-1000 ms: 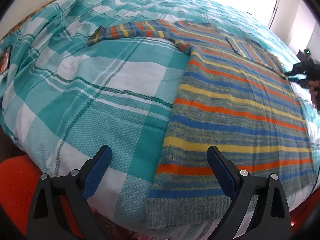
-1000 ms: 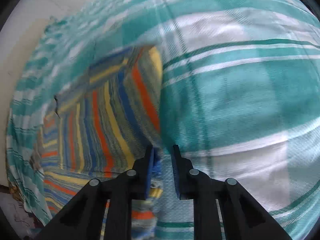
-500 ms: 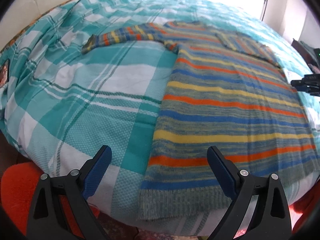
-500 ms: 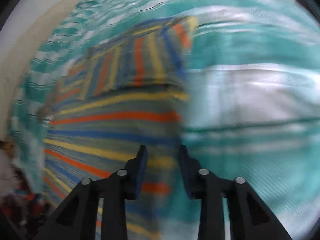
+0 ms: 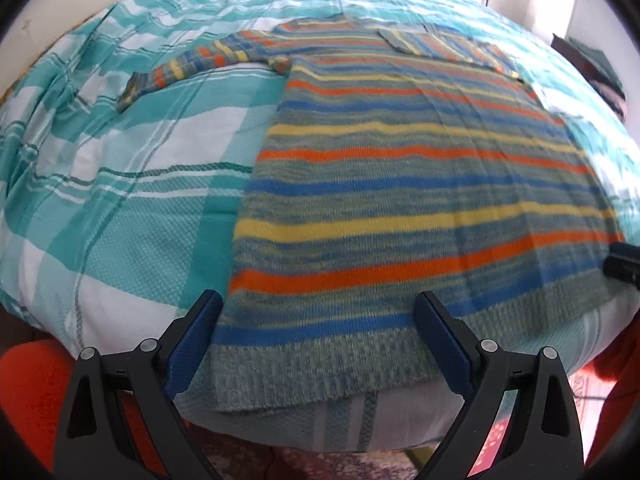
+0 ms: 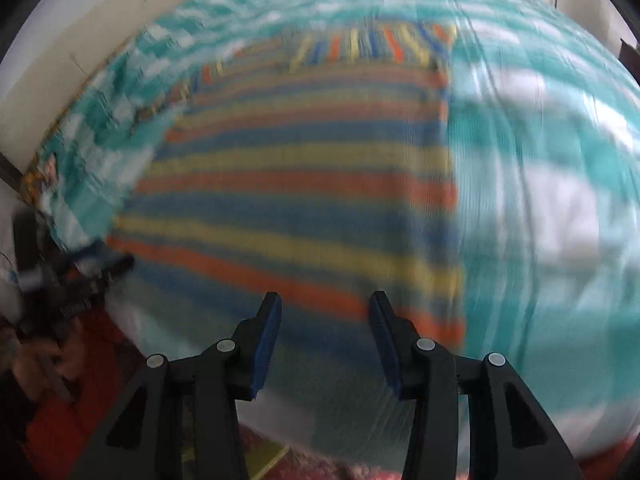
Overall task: Fold small clothes
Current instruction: 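Grasp a sleeve cuff with the right gripper and fold it across the sweater back, then move the left gripper to the other sleeve cuff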
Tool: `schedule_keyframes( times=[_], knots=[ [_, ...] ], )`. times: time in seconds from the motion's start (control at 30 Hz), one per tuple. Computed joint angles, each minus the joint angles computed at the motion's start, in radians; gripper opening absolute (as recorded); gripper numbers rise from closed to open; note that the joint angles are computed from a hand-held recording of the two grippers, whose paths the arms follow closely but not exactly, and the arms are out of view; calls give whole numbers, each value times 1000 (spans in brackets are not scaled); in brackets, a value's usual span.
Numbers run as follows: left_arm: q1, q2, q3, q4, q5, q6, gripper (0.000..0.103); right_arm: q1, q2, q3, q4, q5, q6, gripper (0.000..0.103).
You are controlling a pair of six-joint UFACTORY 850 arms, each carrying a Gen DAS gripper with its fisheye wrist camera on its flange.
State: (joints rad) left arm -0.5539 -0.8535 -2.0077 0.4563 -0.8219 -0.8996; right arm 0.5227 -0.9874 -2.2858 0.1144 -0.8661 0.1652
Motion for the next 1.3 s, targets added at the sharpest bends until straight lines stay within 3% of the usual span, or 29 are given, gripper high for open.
schedule_keyframes(
  times=[0.17, 0.27, 0.4, 0.63, 0.87, 0.93, 1.03, 1.17, 1.3],
  knots=[
    [2, 3, 9, -23, 5, -9, 100, 30, 120, 156, -115, 161, 67, 49],
    [11, 0, 8, -61, 8, -6, 102, 42, 137, 156, -185, 220, 111, 64],
    [11, -11, -6, -65, -6, 0, 103, 52, 90, 86, -181, 191, 116, 68],
    [21, -6, 9, -99, 23, 26, 103, 63, 101, 137, -181, 184, 116, 70],
    [29, -4, -14, -150, -6, 88, 102, 64, 88, 122, -162, 194, 105, 70],
    [36, 32, 22, -174, 32, 75, 102, 65, 86, 118, -152, 201, 90, 71],
    [74, 130, 132, -252, 181, 41, 102, 64, 94, 131, -134, 227, 69, 71],
    [193, 208, 215, -436, 375, 74, 102, 61, 95, 132, -117, 244, 62, 72],
    [310, 143, 139, -593, 404, 128, 102, 56, 76, 107, -83, 233, 28, 72]
  ],
)
